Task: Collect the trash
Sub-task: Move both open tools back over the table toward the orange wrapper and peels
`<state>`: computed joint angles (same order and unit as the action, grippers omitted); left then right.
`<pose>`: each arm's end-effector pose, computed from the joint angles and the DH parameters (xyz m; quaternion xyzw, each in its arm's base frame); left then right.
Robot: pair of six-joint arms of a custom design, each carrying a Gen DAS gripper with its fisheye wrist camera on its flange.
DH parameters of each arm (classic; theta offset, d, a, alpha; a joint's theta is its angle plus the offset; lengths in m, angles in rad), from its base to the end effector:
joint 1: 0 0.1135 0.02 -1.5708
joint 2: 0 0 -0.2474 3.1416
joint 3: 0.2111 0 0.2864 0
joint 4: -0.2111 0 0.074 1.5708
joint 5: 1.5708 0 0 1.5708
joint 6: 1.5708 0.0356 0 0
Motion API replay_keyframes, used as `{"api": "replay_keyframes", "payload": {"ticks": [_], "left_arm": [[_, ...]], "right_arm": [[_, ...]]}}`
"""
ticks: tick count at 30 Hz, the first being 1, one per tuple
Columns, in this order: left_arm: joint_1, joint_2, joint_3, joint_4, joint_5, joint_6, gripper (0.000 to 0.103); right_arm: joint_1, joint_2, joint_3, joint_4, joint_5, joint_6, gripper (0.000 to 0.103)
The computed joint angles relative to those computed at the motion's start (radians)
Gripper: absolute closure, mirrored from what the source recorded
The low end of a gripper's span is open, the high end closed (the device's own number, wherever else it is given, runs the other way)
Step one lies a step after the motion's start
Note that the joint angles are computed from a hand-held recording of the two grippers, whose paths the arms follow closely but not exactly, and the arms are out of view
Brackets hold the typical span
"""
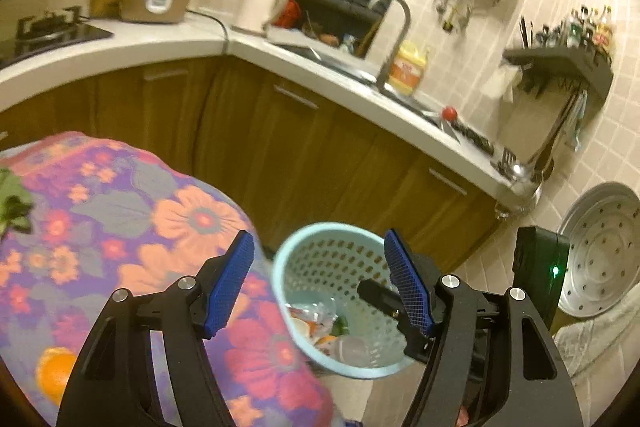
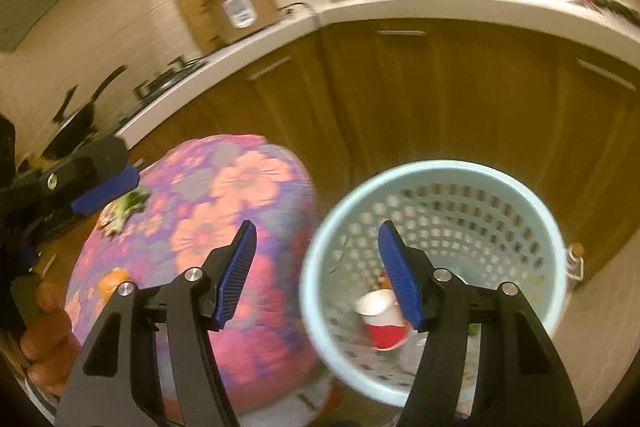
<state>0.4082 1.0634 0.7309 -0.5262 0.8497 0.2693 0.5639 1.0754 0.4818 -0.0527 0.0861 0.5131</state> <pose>0.2380 0.0738 0.2212 0.0841 0.8619 -0.2588 0.4279 0.2176 0.1340 0.1583 -0.0035 0.8944 0.1954 0.4023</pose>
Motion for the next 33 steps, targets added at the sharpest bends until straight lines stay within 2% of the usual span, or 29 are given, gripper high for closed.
{"api": "replay_keyframes", "payload": {"ticks": [6,9,15,22,28,33], "left_arm": [[0.222,0.058,0.066,-0.098,0.099,0.131,0.037],[0.342,0.136,0.121,-0.141,0.139,0.207,0.037],[0.512,0.350,0.261,-0.149,0.134,0.262,0.037],[0.634,0.590,0.434,-0.106,0.078,0.239,0.037],[0.691,0.759,0.581,-0.061,0.025,0.164,0.037],[0.704,0.956,0.811,-0.127,-0.010,0.105,0.035]], "right_arm": [[0.188,0.147,0.120,0.047,0.065,0.014,0.044],[0.264,0.242,0.192,0.070,0.079,0.009,0.044],[0.381,0.452,0.352,0.100,0.078,0.000,0.044],[0.437,0.627,0.475,0.131,0.044,-0.009,0.044],[0.465,0.674,0.516,0.121,0.070,-0.040,0.043],[0.476,0.687,0.528,0.111,0.075,-0.063,0.036]]}}
